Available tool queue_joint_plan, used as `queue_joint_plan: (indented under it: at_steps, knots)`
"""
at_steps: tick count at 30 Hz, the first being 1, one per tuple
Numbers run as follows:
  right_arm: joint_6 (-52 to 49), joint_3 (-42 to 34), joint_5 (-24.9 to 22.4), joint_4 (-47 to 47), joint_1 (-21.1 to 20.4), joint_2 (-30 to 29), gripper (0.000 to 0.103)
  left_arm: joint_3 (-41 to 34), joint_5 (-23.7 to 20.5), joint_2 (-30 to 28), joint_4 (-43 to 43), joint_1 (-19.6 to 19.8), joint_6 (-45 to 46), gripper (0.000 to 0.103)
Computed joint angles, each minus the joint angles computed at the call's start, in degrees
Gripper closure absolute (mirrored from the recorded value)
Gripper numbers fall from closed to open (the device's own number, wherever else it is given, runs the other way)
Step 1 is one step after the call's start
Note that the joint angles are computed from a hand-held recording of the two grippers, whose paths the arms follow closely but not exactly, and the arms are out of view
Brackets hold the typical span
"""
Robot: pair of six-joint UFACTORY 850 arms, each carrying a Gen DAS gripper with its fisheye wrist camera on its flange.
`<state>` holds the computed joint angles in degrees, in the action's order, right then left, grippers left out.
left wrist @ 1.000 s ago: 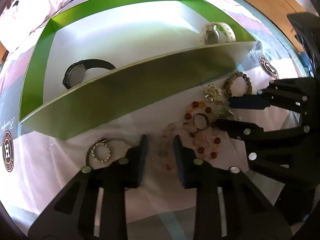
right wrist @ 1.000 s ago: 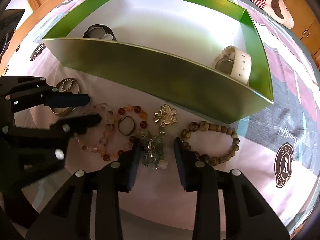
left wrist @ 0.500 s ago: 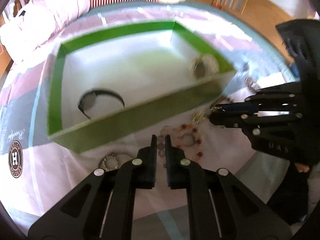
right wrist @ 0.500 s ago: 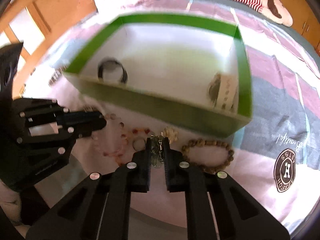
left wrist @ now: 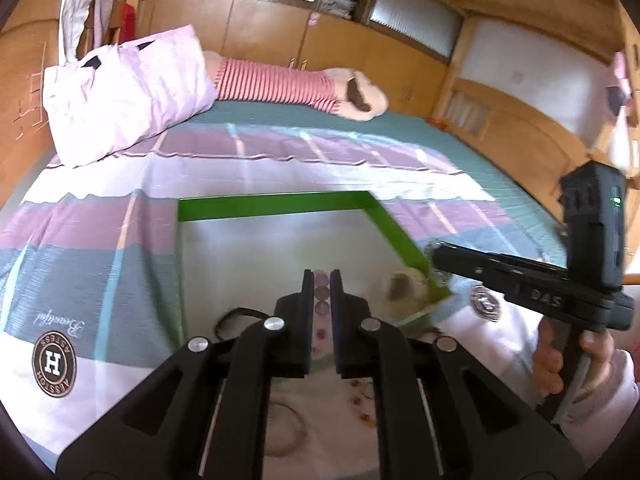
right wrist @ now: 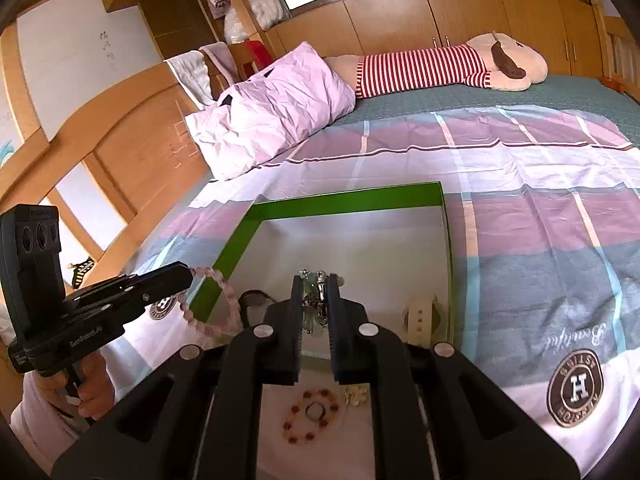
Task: Organize jewelry
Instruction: 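Carry the pink bracelet and green charm into the box and open both tools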
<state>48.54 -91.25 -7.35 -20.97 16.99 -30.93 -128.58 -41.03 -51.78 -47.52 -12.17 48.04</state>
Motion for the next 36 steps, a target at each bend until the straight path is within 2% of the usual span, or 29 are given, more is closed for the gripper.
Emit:
queue_joint_plan:
  at_steps: [7,8,11,13,16,18,21,25,27,29,31,32,34,36]
  knots:
    - [-11.7,-5.7,-5.8,11.8,-0.2,-5.8,0.092,-21.2,-8.6,-13.2,9.2,-0.3,-15.4,0.095]
    - [-13.6,-6.1,-6.1,14.4,-0.4,-6.2,0.092,-21.1,-9.1,-13.3,8.9,-0.2,-15.2,0.095]
    - [-12.5,-6.0,-6.1,14.2,-0.6,-6.4,0.089,-20.0,-8.8,-12.9,8.5,-0.6,-14.0,0.094]
    - [-12.0,-5.0,-5.0,15.1,-0.8,-5.7,0.068,-20.3,-9.3,-13.1,8.2,-0.9,-13.1,0.086]
    - [-7.8,-3.0,-2.8,12.8,-1.0,-3.9,0.049,-20.5,-10.5,-13.3,7.7,-1.1,-12.7,0.076]
    - [-6.6,-2.0,-2.1,12.6,-1.2,-3.0,0.047,-19.9,-10.3,-12.9,8.3,-1.1,-13.1,0.065]
    - [-14.1,-0.3,-1.9,22.0,-2.0,-1.4,0.047,-17.8,-10.1,-11.5,7.8,-0.5,-13.8,0.058]
    - [-11.7,-0.7,-8.7,18.8,-2.1,-0.5,0.047,-10.1,-8.4,-6.6,7.8,0.2,-11.6,0.055]
    - [-18.8,-3.1,-16.0,21.9,-1.8,-1.2,0.047,-6.9,-8.6,-4.4,8.6,0.1,-10.0,0.054]
    - [-23.2,-6.6,-24.2,19.8,-0.6,-3.0,0.047,-0.7,-7.3,-0.5,9.4,-0.5,-6.2,0.055]
    - [-22.3,-8.1,-28.1,15.6,0.4,-4.4,0.047,1.3,-8.6,0.7,9.5,-1.0,-3.4,0.054]
    - [-21.9,-8.9,-29.8,15.7,0.4,-5.4,0.048,2.2,-9.7,1.1,9.6,-1.5,-2.0,0.054]
    - [-20.8,-10.2,-33.2,16.1,-0.1,-7.2,0.058,2.7,-11.0,0.9,12.0,-2.6,-1.6,0.054]
    - [-15.6,-12.0,-37.5,10.5,0.1,-9.1,0.061,3.2,-11.0,0.5,16.1,-3.7,-2.8,0.055]
